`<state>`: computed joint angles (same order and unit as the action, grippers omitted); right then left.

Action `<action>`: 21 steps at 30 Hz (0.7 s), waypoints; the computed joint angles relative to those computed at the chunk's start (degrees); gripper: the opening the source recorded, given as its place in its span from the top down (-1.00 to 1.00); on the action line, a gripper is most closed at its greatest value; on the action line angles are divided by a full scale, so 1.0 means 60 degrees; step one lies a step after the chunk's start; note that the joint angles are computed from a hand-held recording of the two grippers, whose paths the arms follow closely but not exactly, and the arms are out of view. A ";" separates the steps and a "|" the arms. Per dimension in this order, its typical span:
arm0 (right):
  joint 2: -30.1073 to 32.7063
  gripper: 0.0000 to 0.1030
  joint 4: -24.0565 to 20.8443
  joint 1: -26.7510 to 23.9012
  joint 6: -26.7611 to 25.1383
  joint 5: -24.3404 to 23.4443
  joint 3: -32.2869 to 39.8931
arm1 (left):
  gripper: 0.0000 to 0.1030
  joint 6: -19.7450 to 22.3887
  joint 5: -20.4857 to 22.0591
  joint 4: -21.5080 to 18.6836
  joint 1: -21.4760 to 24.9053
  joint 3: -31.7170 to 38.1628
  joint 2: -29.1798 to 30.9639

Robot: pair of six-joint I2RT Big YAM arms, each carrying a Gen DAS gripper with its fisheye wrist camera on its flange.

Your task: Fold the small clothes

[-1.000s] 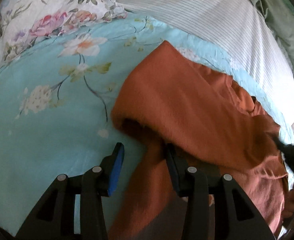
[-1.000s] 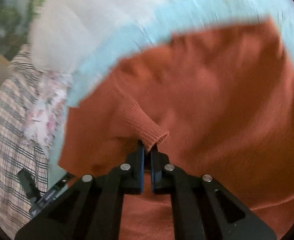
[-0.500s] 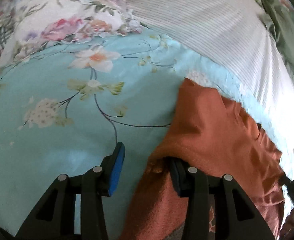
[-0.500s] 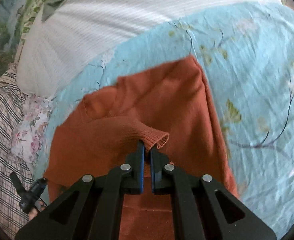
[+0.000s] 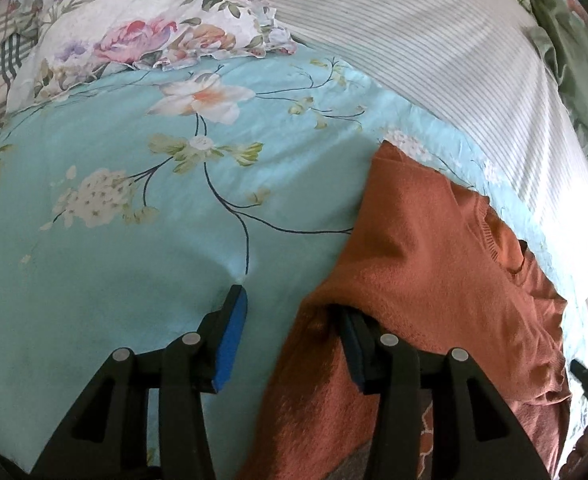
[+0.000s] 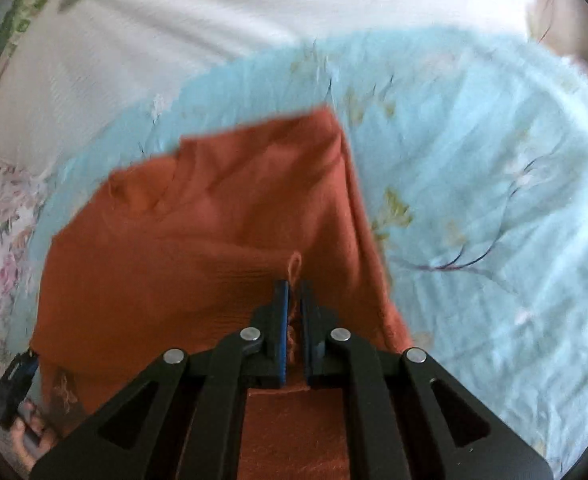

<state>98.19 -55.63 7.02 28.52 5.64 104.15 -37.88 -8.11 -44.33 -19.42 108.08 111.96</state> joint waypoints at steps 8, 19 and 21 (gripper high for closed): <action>0.1169 0.84 -0.0175 0.0239 -0.0562 -0.2402 0.1138 | 0.06 -0.0214 0.0297 0.0245 0.0092 -0.0247 -0.0155; -0.0351 0.84 0.0161 -0.0307 0.0617 -0.2407 -0.0675 | -0.28 0.0519 0.0742 0.0867 0.0005 -0.1826 -0.1718; -0.0713 0.82 0.0203 -0.0379 0.0670 -0.2455 -0.1019 | -0.36 0.0522 0.1023 0.0898 -0.0022 -0.1994 -0.1910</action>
<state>93.91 -54.41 4.75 32.54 -9.09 98.04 -34.75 -1.98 -38.94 -19.55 96.12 100.50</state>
